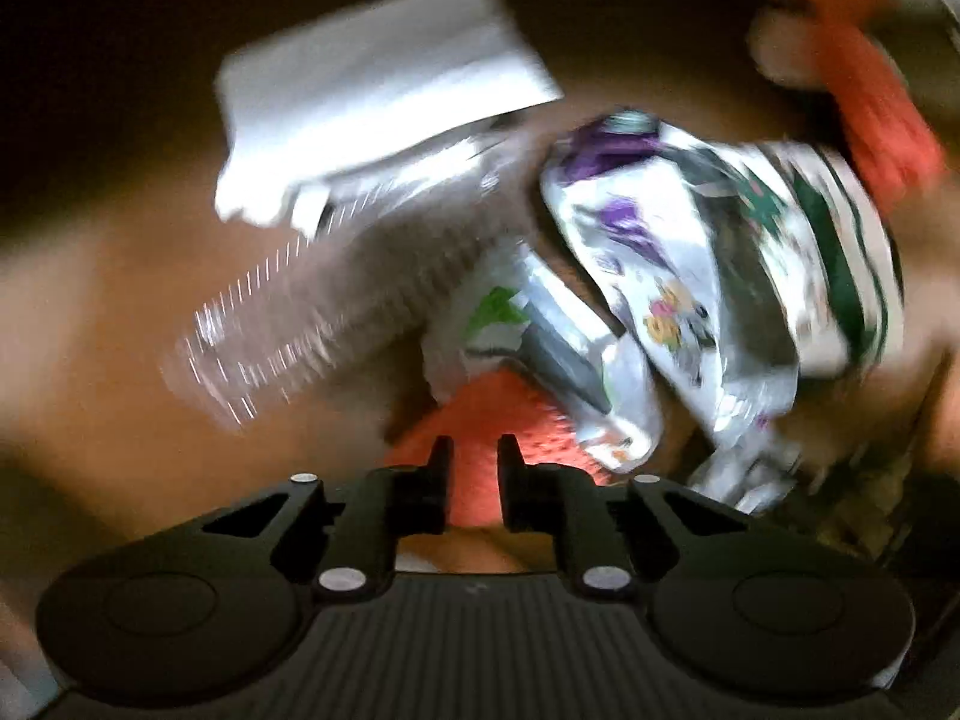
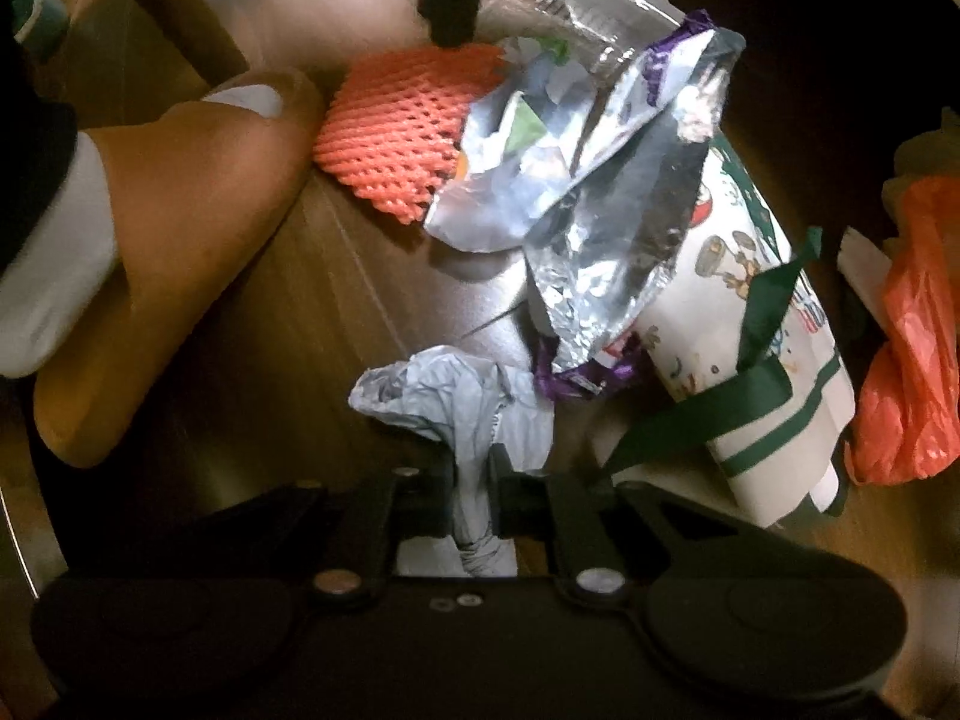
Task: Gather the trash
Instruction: 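Grasp the orange foam net with the left tool while the right tool grasps crumpled foil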
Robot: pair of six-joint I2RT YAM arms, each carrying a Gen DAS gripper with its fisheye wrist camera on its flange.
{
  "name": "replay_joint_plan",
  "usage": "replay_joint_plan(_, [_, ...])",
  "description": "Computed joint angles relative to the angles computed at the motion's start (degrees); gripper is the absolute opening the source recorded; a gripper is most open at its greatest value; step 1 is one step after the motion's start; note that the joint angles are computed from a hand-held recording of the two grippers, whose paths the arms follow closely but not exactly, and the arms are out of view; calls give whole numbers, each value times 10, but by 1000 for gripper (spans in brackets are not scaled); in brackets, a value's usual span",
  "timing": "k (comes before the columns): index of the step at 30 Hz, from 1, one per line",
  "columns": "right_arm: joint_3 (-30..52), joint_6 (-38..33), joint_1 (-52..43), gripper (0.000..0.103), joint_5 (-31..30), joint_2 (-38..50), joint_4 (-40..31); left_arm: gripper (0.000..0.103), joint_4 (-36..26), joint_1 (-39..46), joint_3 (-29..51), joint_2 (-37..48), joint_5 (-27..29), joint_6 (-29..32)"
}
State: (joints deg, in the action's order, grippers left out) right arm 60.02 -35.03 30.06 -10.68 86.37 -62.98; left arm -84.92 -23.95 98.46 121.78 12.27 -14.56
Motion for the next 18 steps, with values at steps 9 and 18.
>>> replay_joint_plan(9, [19,1,-17,10,-13,9,-24,82,88,-70,-71,-38,-40,116])
replay_joint_plan(18, [37,12,-32,10,-18,51,-22,81,169,-148,-141,-30,-70,219])
